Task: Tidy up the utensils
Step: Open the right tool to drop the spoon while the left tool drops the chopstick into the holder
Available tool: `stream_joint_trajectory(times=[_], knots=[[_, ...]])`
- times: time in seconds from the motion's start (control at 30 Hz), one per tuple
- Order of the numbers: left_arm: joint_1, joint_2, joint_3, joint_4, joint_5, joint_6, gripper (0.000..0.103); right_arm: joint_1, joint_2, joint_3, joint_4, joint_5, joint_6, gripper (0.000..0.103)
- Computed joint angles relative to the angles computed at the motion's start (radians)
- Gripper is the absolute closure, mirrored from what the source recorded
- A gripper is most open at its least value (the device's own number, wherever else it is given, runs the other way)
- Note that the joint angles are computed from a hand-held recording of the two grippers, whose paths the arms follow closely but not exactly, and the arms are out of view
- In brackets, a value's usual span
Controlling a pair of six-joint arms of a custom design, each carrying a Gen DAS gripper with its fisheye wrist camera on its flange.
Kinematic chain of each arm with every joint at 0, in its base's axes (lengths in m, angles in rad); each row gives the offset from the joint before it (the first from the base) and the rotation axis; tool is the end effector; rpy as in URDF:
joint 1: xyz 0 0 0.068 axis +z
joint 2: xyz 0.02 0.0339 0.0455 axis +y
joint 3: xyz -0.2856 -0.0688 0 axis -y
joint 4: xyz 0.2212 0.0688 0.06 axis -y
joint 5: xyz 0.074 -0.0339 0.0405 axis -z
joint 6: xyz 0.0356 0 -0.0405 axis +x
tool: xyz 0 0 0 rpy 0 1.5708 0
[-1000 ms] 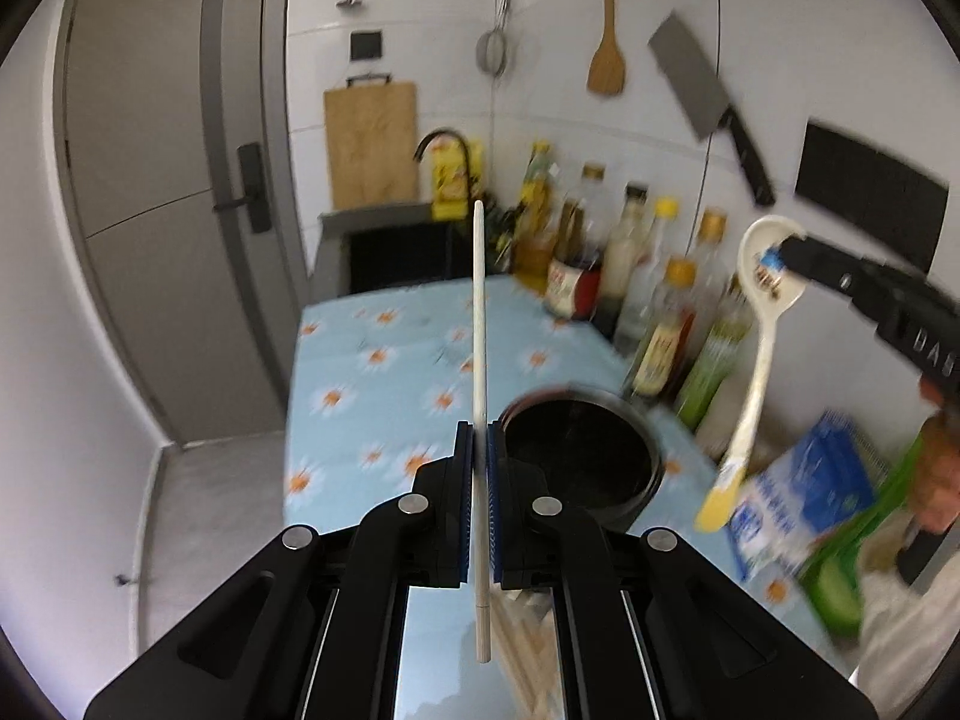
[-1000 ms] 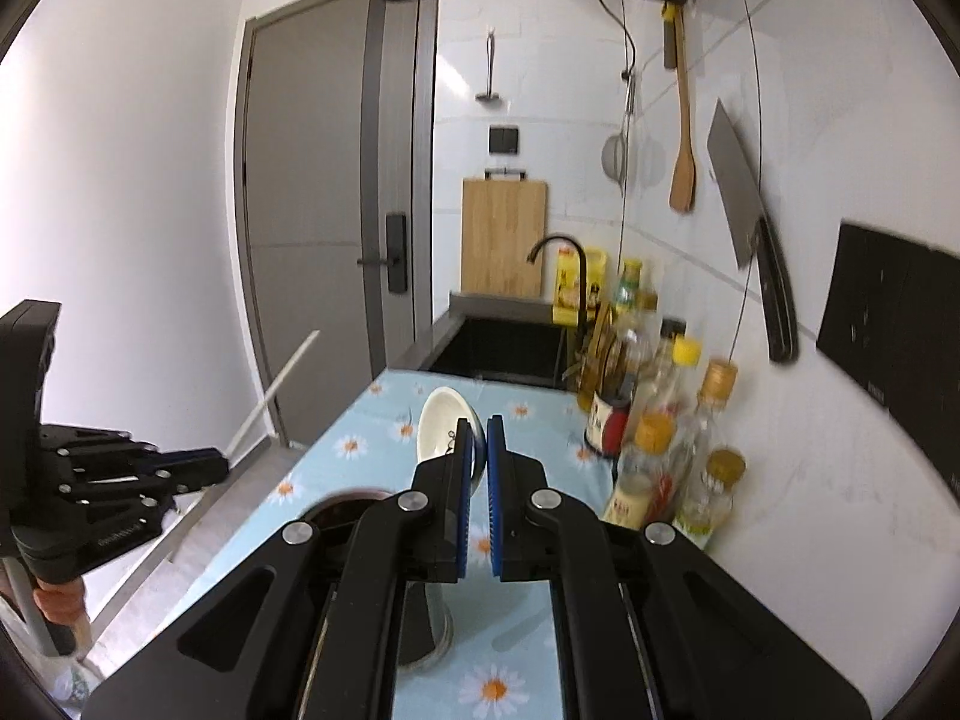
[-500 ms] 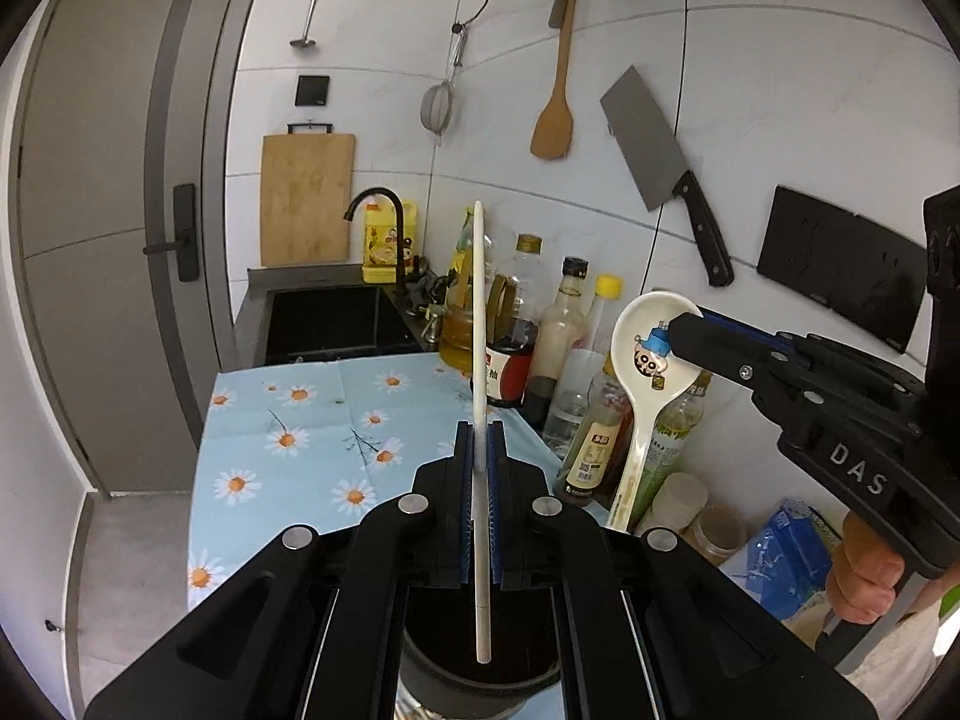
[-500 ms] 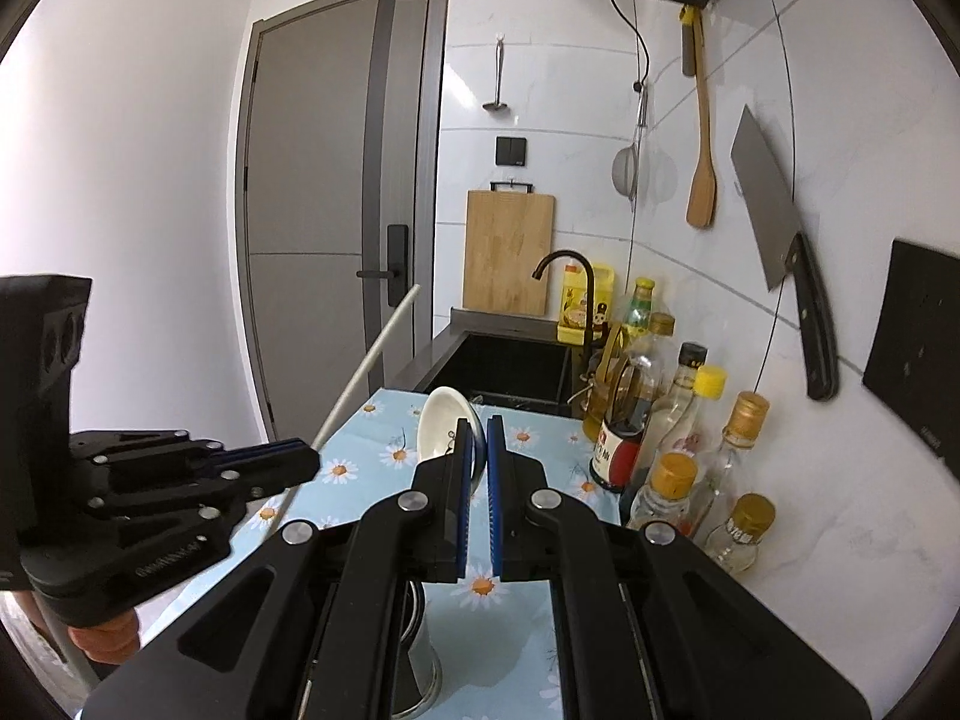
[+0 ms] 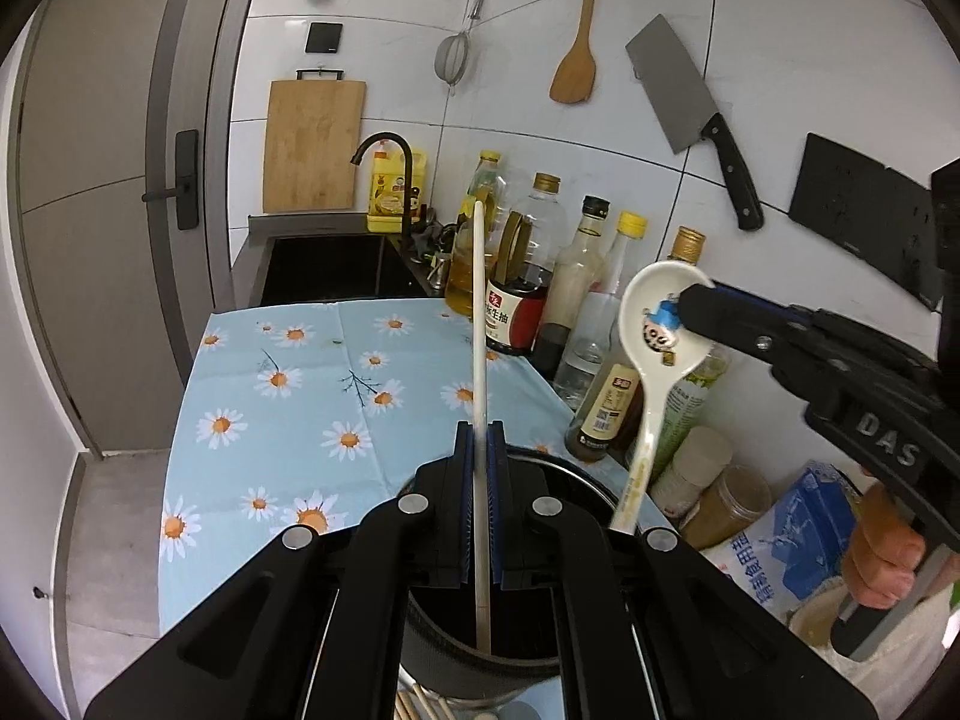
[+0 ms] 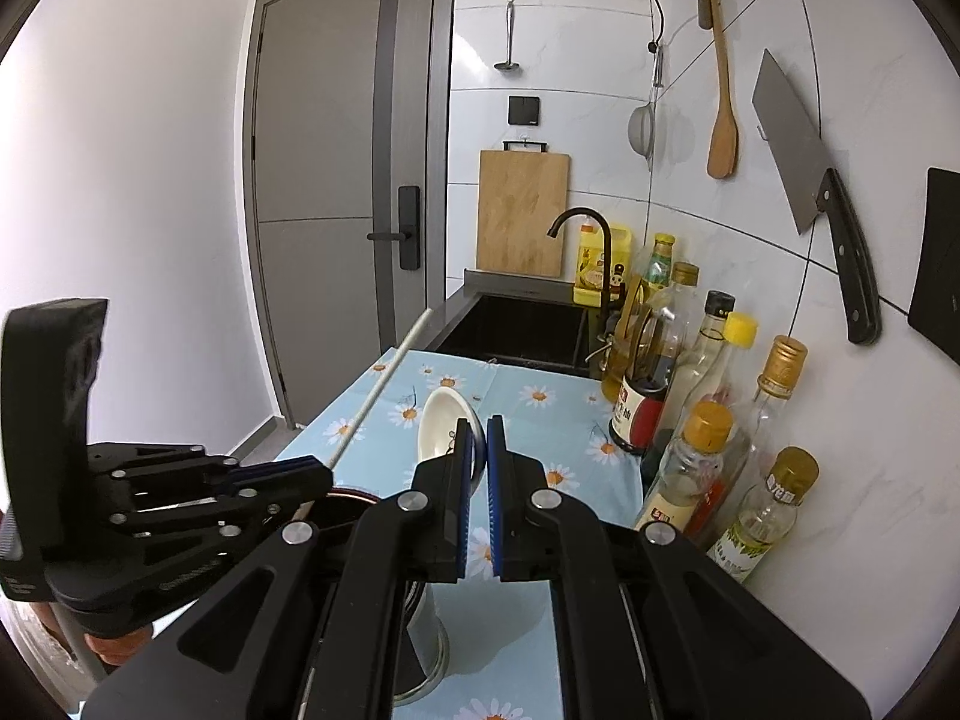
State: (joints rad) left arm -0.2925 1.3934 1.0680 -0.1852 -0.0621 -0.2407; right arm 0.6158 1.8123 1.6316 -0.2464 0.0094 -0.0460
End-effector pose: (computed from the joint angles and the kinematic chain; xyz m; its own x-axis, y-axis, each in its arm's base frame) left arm 0.2821 -0.0826 0.3272 -0.5107 -0.0947 -0.8545 0.1176 0.9769 -0.1785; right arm 0.3401 0.2403 0.3647 -0.3115 -0.2768 -0.9090 -0.5855 0.8093 -0.0457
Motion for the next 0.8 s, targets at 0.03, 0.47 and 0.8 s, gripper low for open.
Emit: stream_joint_trajectory(times=[0.03,0.47,0.8], knots=[[0.001,-0.010,-0.005,-0.007,0.008,0.004,0.099,0.002,-0.002,-0.002,-0.004,-0.003,0.000,0.097],[0.002,-0.199,-0.142,-0.057,-0.060,0.034,0.055,-0.019,-0.081,-0.096,-0.007,-0.033,0.036,0.049],[-0.004,-0.297,-0.266,-0.126,-0.140,-0.005,0.016,-0.046,-0.116,-0.237,0.005,-0.081,0.043,0.034]])
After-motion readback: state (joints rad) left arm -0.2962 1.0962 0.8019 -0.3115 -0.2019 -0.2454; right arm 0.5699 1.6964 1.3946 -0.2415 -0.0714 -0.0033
